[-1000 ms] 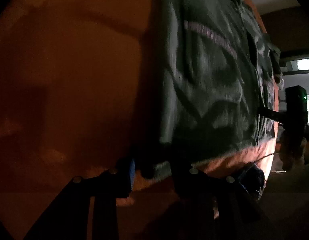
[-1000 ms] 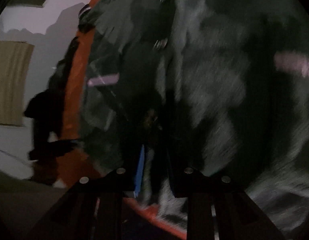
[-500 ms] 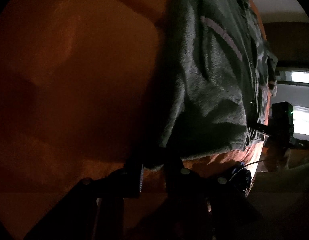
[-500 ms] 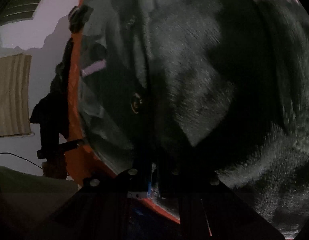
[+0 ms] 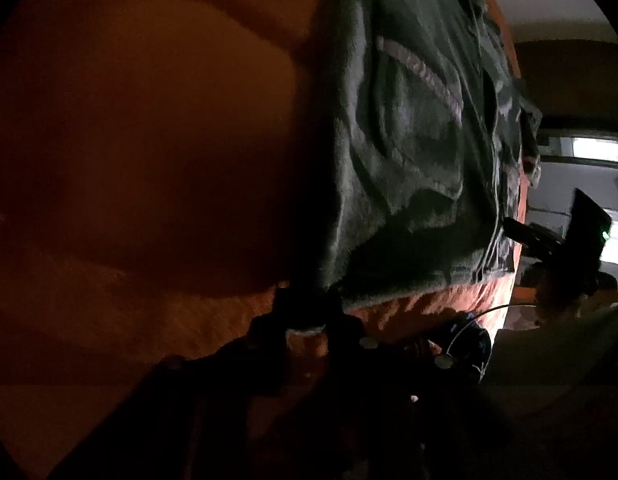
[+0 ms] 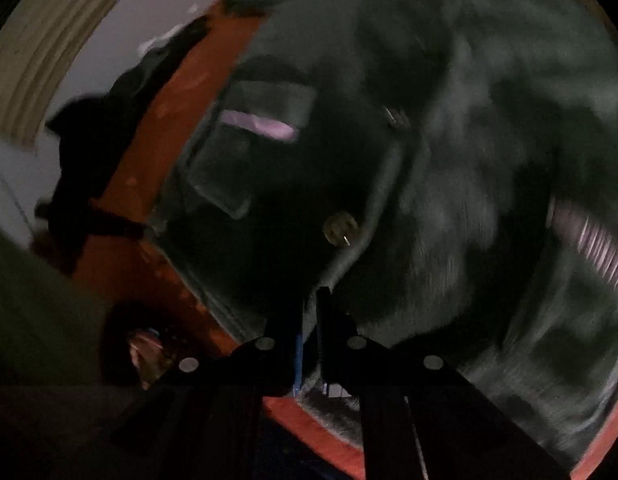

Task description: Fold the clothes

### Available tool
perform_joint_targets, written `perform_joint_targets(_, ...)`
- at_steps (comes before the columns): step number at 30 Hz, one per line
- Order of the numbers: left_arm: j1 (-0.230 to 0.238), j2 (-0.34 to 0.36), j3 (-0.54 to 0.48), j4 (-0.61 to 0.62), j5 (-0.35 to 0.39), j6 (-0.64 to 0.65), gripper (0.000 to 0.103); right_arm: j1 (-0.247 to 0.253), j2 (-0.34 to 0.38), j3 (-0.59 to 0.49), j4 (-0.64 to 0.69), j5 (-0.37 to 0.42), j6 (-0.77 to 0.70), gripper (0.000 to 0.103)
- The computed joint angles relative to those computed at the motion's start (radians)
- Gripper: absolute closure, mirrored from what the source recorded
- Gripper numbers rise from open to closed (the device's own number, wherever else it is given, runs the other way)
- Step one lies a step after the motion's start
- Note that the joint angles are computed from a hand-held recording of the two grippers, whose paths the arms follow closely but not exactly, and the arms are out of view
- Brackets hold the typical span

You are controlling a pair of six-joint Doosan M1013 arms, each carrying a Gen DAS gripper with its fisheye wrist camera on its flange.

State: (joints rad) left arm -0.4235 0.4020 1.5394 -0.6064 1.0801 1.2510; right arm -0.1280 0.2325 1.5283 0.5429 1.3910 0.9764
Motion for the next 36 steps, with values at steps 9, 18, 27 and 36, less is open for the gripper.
perform_joint_targets(9, 0.033, -0.018, -0.117, 0.318, -0.015, -0.132, 0.067, 0.022, 0.066, 0.019, 0.034, 0.119, 0.053, 0.097)
perform_joint_targets(18, 0.098, 0.059, -0.215, 0.285, -0.129, -0.264, 0.054, -0.021, 0.075, 0.006, 0.15, 0.156, 0.106, 0.099)
perform_joint_targets(27, 0.137, 0.181, -0.388, 0.316, -0.152, -0.35, 0.053, -0.058, 0.082, -0.112, 0.056, -0.033, 0.137, 0.099)
perform_joint_targets(36, 0.155, 0.303, -0.573, 0.174, -0.251, -0.473, 0.039, -0.148, 0.235, -0.436, -0.109, -0.103, 0.32, 0.077)
